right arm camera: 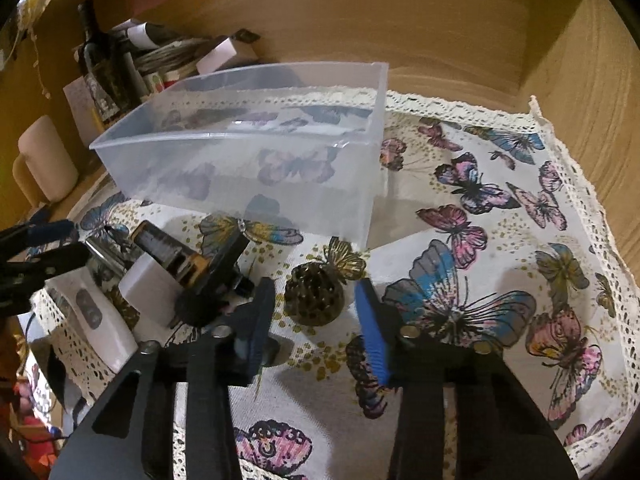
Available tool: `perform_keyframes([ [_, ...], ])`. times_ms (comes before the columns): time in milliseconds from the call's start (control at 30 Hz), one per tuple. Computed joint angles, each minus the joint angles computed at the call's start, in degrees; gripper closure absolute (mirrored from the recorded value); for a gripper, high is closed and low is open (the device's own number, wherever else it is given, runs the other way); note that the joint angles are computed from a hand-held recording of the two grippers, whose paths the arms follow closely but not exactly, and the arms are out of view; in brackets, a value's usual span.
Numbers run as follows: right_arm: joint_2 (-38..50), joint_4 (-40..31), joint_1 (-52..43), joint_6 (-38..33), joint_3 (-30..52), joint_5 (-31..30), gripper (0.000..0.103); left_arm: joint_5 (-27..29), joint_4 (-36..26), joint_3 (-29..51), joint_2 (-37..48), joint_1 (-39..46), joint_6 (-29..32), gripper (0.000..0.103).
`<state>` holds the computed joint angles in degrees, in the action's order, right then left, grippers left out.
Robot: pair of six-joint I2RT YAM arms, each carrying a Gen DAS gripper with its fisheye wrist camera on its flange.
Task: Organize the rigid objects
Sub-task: 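Grasp the white handheld device with the left gripper while the right gripper reaches toward the dark round grinder, then close the right gripper on the dark round grinder while the left gripper lifts the white device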
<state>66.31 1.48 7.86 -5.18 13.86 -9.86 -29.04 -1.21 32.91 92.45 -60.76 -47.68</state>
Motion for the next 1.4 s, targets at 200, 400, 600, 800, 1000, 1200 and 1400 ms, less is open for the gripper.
perform_keyframes([
  [200,-1.64,0.91,-0.48,-1.06,-1.04,-1.29,0.075,3.91,-1.42,-2.09,-1.74,-3.55,-8.43,0.022],
  [400,-6.61,-0.32,-1.86,-2.51,-2.86,-3.23,0.076,7.43,1.12,-0.67,1.62,-3.9,-11.29,0.022],
  [600,-13.17,-4.28,-6.99,-5.15,-4.25,-7.27,0.082,8.29,0.91,3.09,4.63,-1.3,-11.46,0.027],
  [800,-13.68,-5.95,-11.29,-8.17,-4.12,-10.12,0.082,8.97,-1.19,9.71,10.0,1.04,-7.02,0.033],
  [1000,-11.17,-6.44,-12.51,-9.97,-3.46,-11.63,0.079,6.14,-3.55,15.66,15.03,0.0,-0.22,0.048],
  [1200,-12.02,-7.12,-9.09,-9.17,-3.24,-11.19,0.063,4.02,-4.48,16.12,15.8,-0.92,4.08,0.059],
  [1400,0.91,-1.49,-4.34,-4.92,-0.09,-6.64,0.064,1.94,-3.38,12.6,13.58,-1.28,5.23,0.064],
])
